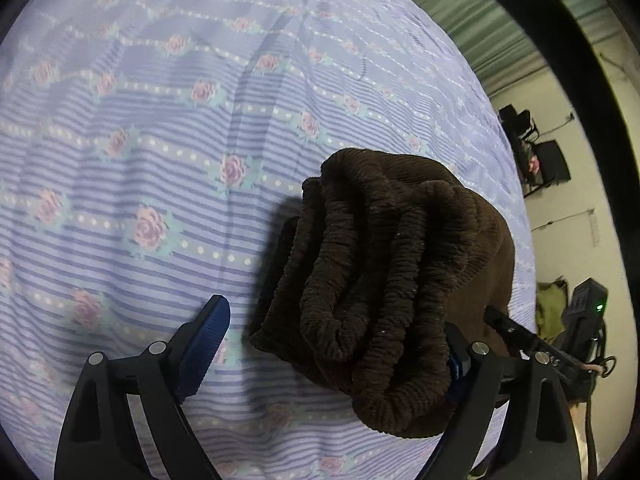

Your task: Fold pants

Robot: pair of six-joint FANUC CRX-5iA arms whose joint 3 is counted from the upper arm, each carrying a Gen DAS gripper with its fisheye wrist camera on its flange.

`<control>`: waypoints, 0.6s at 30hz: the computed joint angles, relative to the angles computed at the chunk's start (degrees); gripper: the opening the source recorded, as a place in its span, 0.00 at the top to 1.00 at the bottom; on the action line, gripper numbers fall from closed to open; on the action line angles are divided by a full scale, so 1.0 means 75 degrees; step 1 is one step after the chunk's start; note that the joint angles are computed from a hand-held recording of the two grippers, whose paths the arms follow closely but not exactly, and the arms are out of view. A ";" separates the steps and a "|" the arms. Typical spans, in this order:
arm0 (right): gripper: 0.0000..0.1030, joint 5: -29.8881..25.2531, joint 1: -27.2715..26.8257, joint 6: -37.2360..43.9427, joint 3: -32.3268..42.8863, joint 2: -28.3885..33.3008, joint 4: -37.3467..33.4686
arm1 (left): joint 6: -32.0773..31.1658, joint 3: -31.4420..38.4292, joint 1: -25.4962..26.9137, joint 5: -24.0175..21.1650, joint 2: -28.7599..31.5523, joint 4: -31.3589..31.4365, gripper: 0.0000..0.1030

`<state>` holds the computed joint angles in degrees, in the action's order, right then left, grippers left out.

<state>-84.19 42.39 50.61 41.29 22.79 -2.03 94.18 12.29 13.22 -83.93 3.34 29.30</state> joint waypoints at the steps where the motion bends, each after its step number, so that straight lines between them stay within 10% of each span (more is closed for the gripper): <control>1: 0.22 0.0047 -0.0020 -0.0053 -0.0043 -0.0005 -0.0037 | -0.0003 -0.0155 0.0032 0.0086 -0.0039 0.0121 0.11; 12: 0.22 0.0347 -0.0062 -0.0308 -0.0411 -0.0129 -0.0092 | 0.0400 -0.1981 0.0257 0.1051 -0.0595 0.1623 0.12; 18: 0.27 0.0446 -0.0231 -0.0589 -0.0296 -0.0044 -0.0496 | 0.0806 -0.1481 0.0108 0.1007 -0.0387 0.1329 0.31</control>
